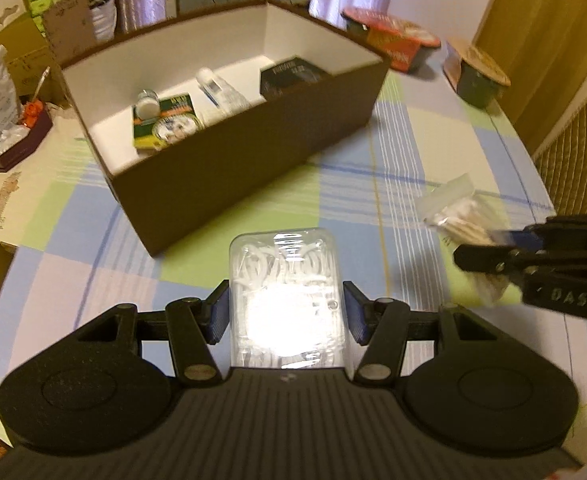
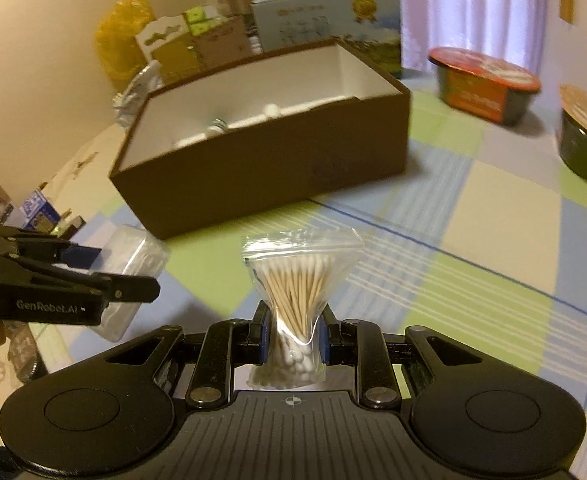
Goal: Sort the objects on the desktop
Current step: 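Lift and carry the floss pick box and cotton swab bag over the brown box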
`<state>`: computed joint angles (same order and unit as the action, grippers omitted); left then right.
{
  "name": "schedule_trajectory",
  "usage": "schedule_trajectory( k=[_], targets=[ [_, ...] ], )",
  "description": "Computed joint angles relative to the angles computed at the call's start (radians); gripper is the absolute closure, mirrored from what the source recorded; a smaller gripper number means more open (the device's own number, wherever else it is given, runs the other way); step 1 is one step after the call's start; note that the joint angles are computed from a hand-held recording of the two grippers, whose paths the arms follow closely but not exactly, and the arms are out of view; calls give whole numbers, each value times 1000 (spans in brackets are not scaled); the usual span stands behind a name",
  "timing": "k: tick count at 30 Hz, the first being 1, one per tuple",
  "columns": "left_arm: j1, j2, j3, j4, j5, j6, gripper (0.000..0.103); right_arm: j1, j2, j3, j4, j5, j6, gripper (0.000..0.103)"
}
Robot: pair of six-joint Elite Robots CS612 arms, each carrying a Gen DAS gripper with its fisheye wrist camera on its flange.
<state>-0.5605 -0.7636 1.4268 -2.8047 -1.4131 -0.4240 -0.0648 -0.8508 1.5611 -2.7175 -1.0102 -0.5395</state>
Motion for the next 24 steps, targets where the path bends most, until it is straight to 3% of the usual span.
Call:
schedule_trajectory(
  k=[11, 24],
  targets=[
    [26, -8, -31, -34, 45, 16, 50, 24, 28, -86, 31, 70, 10, 83],
    [81, 58, -180, -44, 23, 92, 50, 76, 115, -283, 60, 105, 51, 83]
  ],
)
